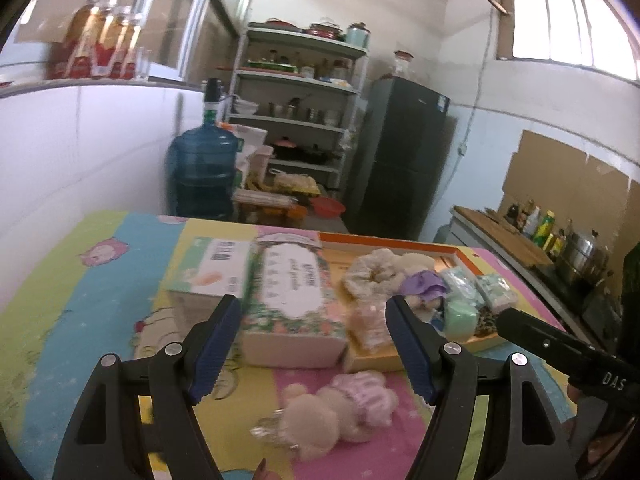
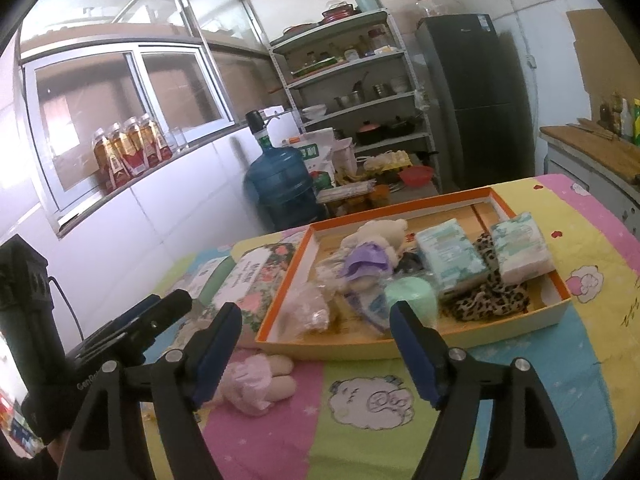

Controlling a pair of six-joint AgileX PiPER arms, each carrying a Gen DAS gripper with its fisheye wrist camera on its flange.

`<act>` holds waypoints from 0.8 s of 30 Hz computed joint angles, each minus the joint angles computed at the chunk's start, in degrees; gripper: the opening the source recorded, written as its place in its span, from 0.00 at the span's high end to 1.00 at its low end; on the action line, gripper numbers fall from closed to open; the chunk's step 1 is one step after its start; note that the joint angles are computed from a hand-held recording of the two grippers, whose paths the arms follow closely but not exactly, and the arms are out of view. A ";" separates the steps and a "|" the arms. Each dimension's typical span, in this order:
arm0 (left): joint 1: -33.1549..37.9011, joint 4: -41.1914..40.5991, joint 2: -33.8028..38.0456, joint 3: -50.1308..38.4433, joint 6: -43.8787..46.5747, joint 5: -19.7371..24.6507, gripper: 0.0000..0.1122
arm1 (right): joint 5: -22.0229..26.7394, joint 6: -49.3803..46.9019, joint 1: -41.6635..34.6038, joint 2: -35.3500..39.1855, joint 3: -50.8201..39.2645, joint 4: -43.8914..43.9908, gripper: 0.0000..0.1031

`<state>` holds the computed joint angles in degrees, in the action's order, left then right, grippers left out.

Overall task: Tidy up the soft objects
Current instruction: 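Withdraw both tools from the box lid toward the snack bag and teddy bear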

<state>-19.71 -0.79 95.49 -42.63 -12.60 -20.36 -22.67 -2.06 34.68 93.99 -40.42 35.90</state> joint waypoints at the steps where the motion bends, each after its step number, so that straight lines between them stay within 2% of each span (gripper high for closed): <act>1: 0.83 1.08 -0.54 0.75 -0.92 -0.35 0.32 | -0.01 -1.31 0.73 0.13 -0.35 1.55 0.26; 9: 10.17 14.07 -4.27 6.41 -11.44 -3.27 0.32 | -0.27 -12.15 6.90 2.38 -4.09 13.46 0.26; 18: 20.11 29.54 -4.65 9.25 -21.95 -5.36 0.32 | 0.19 -21.26 11.74 6.22 -9.34 22.70 0.26; 24: 21.52 30.83 -2.95 11.44 -22.11 -6.39 0.32 | 0.94 -25.34 13.45 8.43 -11.98 26.37 0.26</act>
